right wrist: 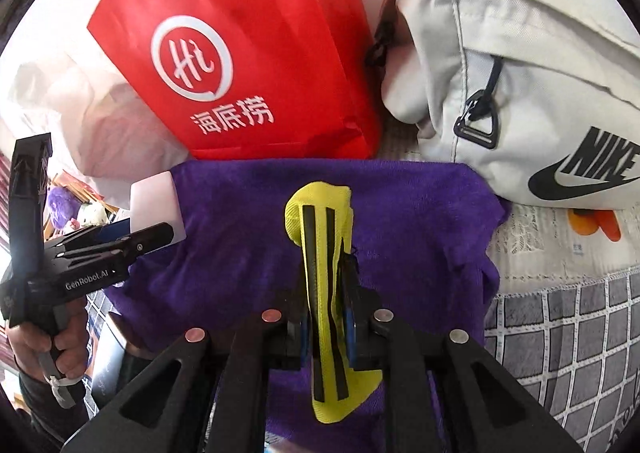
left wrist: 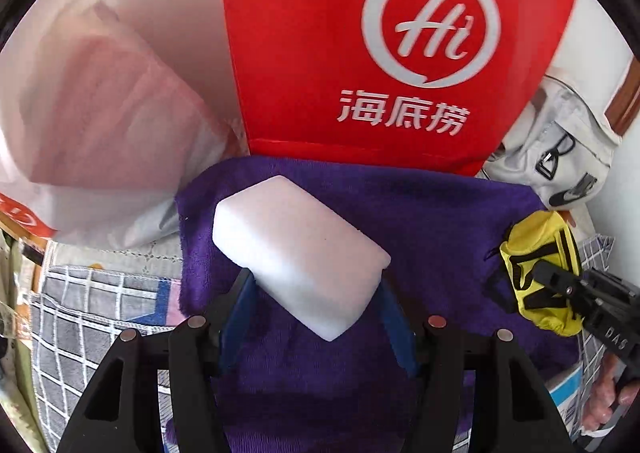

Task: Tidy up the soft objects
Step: 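Carry the foam block and the yellow pouch over the purple towel with both tools, then open both tools to drop the block and pouch onto the purple towel, then withdraw both tools and move the right tool toward the fruit-print packet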

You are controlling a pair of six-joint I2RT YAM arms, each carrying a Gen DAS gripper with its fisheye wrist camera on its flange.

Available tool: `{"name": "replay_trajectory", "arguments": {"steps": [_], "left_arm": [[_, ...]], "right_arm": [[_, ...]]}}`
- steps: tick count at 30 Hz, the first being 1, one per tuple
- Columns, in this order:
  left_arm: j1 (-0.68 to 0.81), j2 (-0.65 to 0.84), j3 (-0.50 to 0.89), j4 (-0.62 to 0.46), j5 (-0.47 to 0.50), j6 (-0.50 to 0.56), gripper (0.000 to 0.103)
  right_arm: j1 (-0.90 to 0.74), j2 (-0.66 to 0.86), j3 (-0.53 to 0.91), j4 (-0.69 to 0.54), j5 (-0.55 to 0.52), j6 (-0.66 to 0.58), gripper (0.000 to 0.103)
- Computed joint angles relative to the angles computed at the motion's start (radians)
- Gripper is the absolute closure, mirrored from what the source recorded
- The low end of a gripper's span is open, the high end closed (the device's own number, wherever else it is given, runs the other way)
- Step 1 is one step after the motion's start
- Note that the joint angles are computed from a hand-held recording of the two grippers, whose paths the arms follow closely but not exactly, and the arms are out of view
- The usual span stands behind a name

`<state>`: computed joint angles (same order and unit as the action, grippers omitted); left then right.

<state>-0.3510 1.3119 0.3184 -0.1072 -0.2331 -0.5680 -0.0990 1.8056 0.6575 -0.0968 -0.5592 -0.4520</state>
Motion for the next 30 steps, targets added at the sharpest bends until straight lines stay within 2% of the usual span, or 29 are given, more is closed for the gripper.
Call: {"name": "replay_trajectory", "arguments": {"steps": [6,9,11,13,16,20,25,27,30], "left_arm": [[0.037,0.08,0.02,0.042,0.02,0.028,0.043],[0.029,0.1,0.025,0.054,0.021,0.025,0.041],[0.023,0.126,0.036,0.061,0.024,0.025,0.041],[0.015,0.15,0.054,0.064,0.021,0.023,0.041],[0.01,0.179,0.062,0.075,0.025,0.014,0.04],[0.003,0.202,0.071,0.088,0.049,0.0,0.034],[-0.032,0.06,0.025,-0.008,0.008,-0.033,0.024],[-0.034,0.01,0.015,-0.044,0.002,-0.042,0.024],[-0.089,-0.112,0.0,-0.16,-0.046,-0.107,0.024]], "right_arm": [[0.007,0.024,0.002,0.054,0.048,0.013,0.083],[0.007,0.022,-0.002,0.068,0.066,0.016,0.074],[0.006,0.003,-0.021,0.093,0.093,0.014,0.062],[-0.001,-0.01,-0.032,0.101,0.1,0.007,0.056],[-0.023,-0.038,-0.043,0.08,0.097,-0.015,0.055],[-0.065,-0.093,-0.059,0.057,0.102,-0.051,0.045],[-0.094,-0.194,-0.1,0.028,0.081,-0.057,0.031],[-0.104,-0.251,-0.128,0.013,0.082,-0.072,0.031],[-0.096,-0.351,-0.184,0.004,0.099,-0.074,0.03]]}}
